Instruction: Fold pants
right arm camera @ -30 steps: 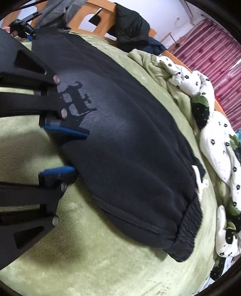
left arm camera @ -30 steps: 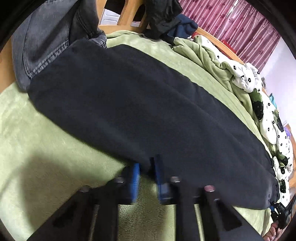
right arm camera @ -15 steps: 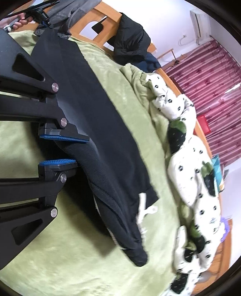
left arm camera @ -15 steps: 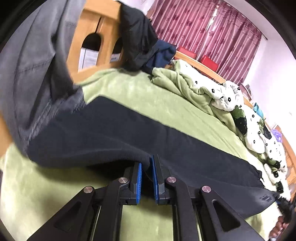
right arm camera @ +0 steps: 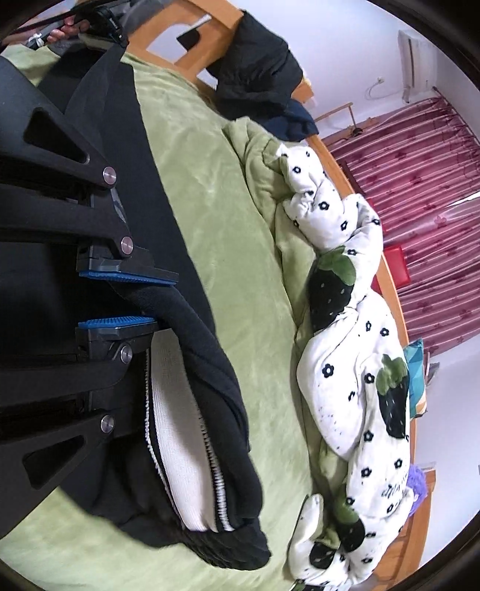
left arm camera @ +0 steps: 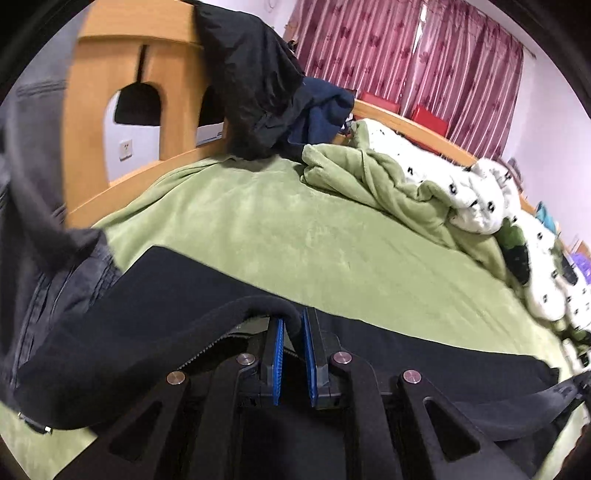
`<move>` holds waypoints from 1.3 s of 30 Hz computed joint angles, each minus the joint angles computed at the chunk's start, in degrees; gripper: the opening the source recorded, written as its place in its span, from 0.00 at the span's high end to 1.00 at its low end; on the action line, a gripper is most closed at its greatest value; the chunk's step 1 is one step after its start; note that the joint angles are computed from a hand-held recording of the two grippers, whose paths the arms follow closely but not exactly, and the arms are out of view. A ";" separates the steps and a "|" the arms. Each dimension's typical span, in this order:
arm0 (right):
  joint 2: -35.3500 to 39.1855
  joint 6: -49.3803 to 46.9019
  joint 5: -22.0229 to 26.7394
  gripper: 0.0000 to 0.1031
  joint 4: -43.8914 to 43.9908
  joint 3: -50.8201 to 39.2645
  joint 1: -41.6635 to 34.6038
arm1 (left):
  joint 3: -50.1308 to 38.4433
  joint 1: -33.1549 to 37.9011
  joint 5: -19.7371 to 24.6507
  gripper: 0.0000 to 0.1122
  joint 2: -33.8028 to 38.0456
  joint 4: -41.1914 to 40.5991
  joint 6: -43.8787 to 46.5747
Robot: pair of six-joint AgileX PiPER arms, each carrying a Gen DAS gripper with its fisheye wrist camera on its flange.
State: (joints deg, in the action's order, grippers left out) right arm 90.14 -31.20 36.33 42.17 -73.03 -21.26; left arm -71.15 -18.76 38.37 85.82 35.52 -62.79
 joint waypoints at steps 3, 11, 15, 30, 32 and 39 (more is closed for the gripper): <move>5.86 6.61 -4.22 0.85 -5.42 -3.38 3.78 | -1.69 -0.28 0.05 0.90 4.76 2.94 -2.26; 12.98 28.27 -7.44 0.80 -27.70 -8.11 9.57 | -1.78 -2.46 3.47 0.86 7.91 5.02 -3.85; 3.38 24.99 -11.15 0.34 -29.98 1.94 10.83 | 0.21 -4.62 6.61 0.57 4.12 0.45 -0.36; -24.14 -9.68 5.78 0.29 -1.55 31.64 -8.23 | 36.86 -23.42 -0.41 0.38 -29.18 -0.95 -27.02; -22.01 -13.11 7.65 0.29 1.61 32.32 -11.70 | 39.47 -19.46 -4.31 0.38 -29.64 -4.24 -24.89; -8.78 -17.74 7.18 0.29 9.52 28.24 -13.82 | 42.34 -5.36 -20.66 0.38 -24.46 -10.11 -15.23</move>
State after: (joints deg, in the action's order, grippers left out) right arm 81.35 -48.93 43.50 51.69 -44.79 -35.09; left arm -28.81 -24.12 17.71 61.36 25.42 -78.02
